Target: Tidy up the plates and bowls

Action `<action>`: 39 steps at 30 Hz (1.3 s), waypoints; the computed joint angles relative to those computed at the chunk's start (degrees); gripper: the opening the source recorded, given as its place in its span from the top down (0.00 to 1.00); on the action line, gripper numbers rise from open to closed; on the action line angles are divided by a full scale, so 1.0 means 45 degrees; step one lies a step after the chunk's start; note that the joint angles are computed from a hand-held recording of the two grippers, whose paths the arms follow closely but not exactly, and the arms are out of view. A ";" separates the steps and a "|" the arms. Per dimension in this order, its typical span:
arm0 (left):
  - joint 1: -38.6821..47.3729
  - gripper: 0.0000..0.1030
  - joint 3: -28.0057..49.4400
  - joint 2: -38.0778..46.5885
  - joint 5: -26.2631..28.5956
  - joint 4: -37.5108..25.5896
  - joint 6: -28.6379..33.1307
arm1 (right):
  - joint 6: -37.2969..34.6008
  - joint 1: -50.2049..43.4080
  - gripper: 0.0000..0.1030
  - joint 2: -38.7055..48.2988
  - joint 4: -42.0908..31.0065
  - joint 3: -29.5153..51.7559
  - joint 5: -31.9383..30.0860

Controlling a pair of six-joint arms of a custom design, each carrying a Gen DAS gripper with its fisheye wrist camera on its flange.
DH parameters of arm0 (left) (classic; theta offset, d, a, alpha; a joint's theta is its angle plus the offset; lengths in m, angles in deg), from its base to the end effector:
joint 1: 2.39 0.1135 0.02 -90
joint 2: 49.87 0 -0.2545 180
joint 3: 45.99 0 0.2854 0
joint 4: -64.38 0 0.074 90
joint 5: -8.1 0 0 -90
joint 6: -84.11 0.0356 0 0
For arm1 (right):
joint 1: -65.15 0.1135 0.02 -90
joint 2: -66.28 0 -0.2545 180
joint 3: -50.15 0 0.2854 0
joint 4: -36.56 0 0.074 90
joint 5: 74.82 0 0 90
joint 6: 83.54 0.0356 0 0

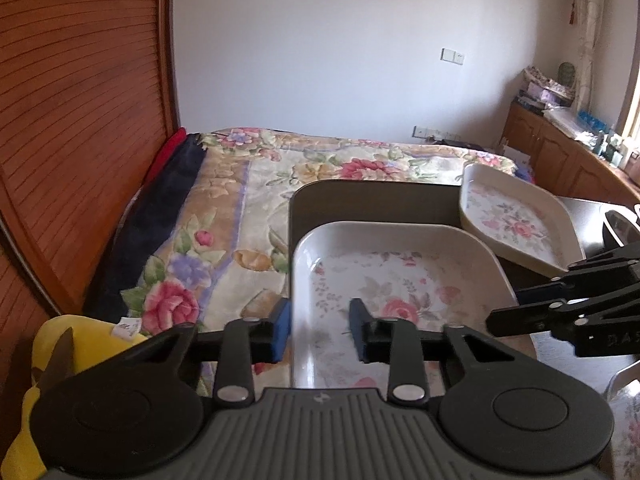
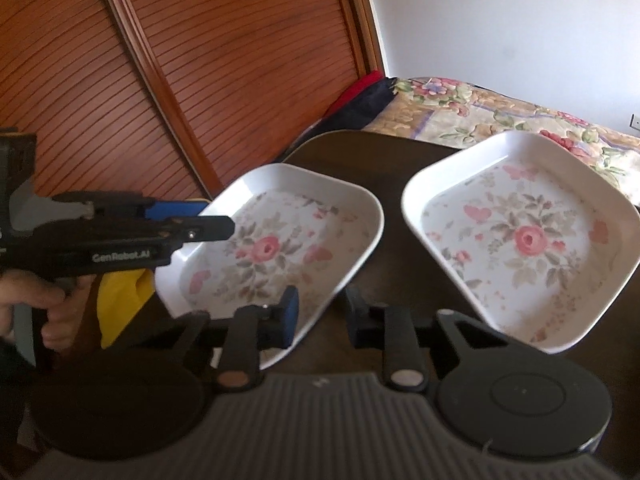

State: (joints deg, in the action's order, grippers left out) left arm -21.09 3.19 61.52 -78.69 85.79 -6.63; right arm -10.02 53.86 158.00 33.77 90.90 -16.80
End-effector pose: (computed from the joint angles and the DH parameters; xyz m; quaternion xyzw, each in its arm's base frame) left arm 0.3108 -0.1073 0.0264 0.1534 0.8959 -0.0954 0.4058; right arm 0.2674 -0.0342 0.0621 -0.1270 0.9088 0.1824 0.3531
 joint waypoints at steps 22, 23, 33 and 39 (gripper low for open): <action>-0.0429 0.78 -0.1180 -0.0653 -0.0715 0.0990 -0.0395 | 0.0306 0.0029 0.85 -0.0079 0.1209 -0.0480 0.0641; -0.0499 0.78 -0.1265 -0.0738 -0.0822 0.1058 -0.0403 | 0.0274 -0.0037 0.85 -0.0032 0.1299 -0.0525 0.0575; -0.1094 0.78 -0.2062 -0.1856 -0.1635 0.1334 -0.0525 | 0.0318 -0.0446 0.89 -0.0507 0.1996 -0.1153 0.0051; -0.1770 0.78 -0.2612 -0.3025 -0.2236 0.1193 -0.0652 | 0.0194 -0.1074 0.91 -0.1384 0.1935 -0.1687 -0.0492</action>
